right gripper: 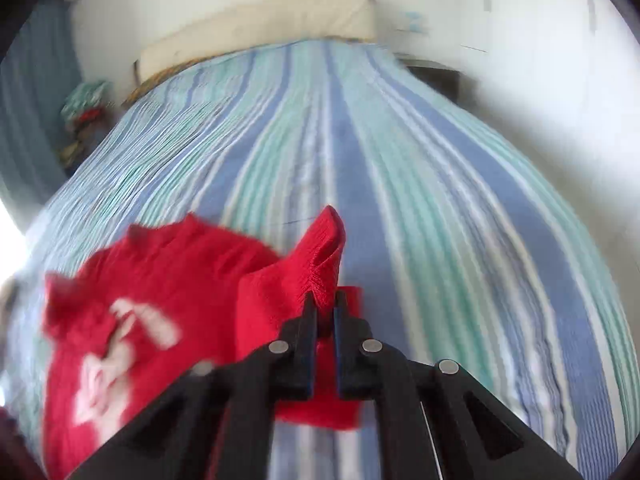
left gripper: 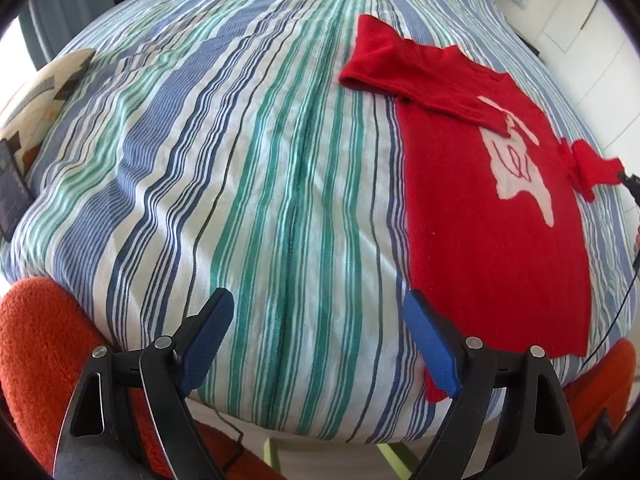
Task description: Fold small clothes
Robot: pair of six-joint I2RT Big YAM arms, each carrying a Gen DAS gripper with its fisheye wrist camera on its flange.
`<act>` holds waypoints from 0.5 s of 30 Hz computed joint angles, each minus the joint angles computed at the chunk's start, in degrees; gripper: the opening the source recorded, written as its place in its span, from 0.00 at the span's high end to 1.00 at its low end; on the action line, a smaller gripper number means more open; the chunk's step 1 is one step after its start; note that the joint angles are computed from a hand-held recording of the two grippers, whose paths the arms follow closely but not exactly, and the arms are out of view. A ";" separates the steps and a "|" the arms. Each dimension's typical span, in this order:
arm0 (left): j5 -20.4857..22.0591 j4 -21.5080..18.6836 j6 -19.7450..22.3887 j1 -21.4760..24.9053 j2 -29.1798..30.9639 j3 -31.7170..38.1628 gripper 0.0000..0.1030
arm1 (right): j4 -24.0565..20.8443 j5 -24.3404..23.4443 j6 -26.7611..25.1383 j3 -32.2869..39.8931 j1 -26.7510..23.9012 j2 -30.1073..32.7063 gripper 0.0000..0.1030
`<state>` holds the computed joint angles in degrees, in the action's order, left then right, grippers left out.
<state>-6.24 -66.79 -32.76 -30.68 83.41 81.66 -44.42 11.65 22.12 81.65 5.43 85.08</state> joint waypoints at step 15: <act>-4.13 -4.90 4.44 -6.29 3.97 5.58 0.15 | -0.51 -2.74 13.73 -22.67 -19.26 -14.72 0.94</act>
